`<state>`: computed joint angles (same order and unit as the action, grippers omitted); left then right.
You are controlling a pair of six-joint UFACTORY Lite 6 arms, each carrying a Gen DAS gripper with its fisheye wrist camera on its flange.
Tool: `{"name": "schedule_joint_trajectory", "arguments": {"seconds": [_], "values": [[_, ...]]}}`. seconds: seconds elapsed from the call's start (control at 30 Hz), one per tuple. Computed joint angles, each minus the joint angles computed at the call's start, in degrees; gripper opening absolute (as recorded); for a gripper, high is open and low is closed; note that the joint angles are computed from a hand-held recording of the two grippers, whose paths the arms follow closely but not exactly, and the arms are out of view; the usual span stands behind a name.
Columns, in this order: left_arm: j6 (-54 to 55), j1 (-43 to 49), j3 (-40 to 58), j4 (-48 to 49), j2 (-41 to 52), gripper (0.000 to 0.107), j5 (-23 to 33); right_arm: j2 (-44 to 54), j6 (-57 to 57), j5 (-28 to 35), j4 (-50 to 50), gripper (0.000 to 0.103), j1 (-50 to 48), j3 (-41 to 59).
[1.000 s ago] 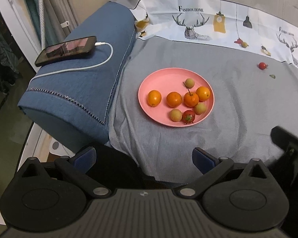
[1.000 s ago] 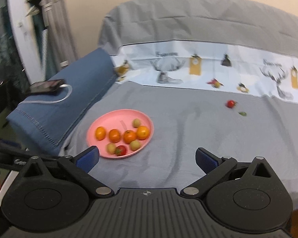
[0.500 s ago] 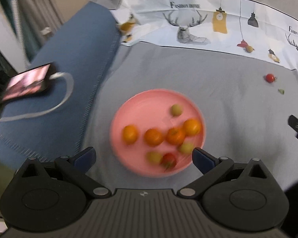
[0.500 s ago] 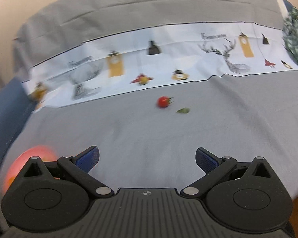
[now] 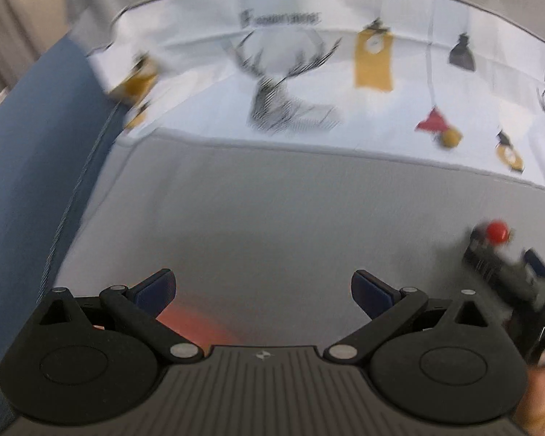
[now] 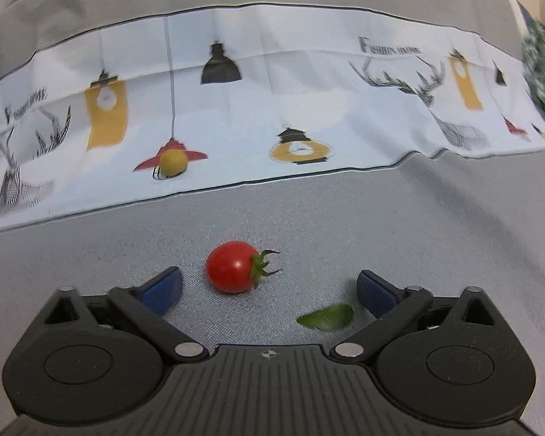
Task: Organize fruits
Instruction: 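Grasp a yellow fruit with left tool while right grasps a cherry tomato, then carry the yellow fruit and cherry tomato with both tools over the plate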
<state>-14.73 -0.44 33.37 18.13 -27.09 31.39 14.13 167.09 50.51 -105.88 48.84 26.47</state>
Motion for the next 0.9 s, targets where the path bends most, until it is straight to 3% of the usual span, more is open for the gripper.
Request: {"name": "schedule_joint_trajectory", "arguments": {"seconds": [0.07, 0.17, 0.27, 0.4, 0.5, 0.6, 0.67, 0.73, 0.77, 0.8, 0.9], "values": [[-10.83, -5.46, 2.64, 7.63, 7.28, 0.103, -5.32, -0.92, -1.47, 1.47, -0.36, 0.034, 0.75, -0.61], [-24.72, -10.80, 8.72, 17.16, 19.19, 0.103, -11.60, -0.84, -2.81, 3.61, 2.82, 0.033, 0.90, -0.97], [-34.18, -14.14, 16.12, 23.14, 30.79, 0.103, -16.37, -3.01, -2.06, 4.47, 4.83, 0.032, -5.33, -2.67], [-24.31, -16.75, 28.55, 11.74, 45.39, 0.103, -22.31, -8.36, 1.53, 3.10, 4.17, 0.032, -18.03, -7.48], [-13.26, -19.90, 41.42, 0.98, 57.55, 0.103, -20.84, -9.34, 3.26, 3.64, 4.00, 0.032, -21.11, -8.75], [-20.53, -22.79, 52.70, 7.37, 66.77, 0.103, -15.94, -7.90, 3.40, 3.23, 3.61, 0.033, -21.13, -7.82], [-20.12, -23.36, 58.60, 5.92, 71.29, 0.100, -14.08, -7.09, 3.60, 3.09, 2.62, 0.033, -20.75, -7.37], [-15.95, -23.36, 65.10, 1.55, 75.45, 0.071, -10.77, -7.72, 3.09, 3.33, 3.68, 0.033, -19.35, -7.85], [-14.92, -23.50, 68.99, 0.89, 77.99, 0.038, -8.05, -7.49, 3.06, 3.46, 3.87, 0.033, -19.09, -7.71], [-16.23, -23.52, 70.49, 2.63, 78.71, 0.029, -6.98, -7.64, 3.10, 3.46, 3.95, 0.033, -19.06, -7.76], [-16.06, -23.02, 68.98, 2.66, 77.08, 0.029, -7.96, -8.62, 2.98, 3.31, 4.24, 0.032, -19.31, -7.84]]}}
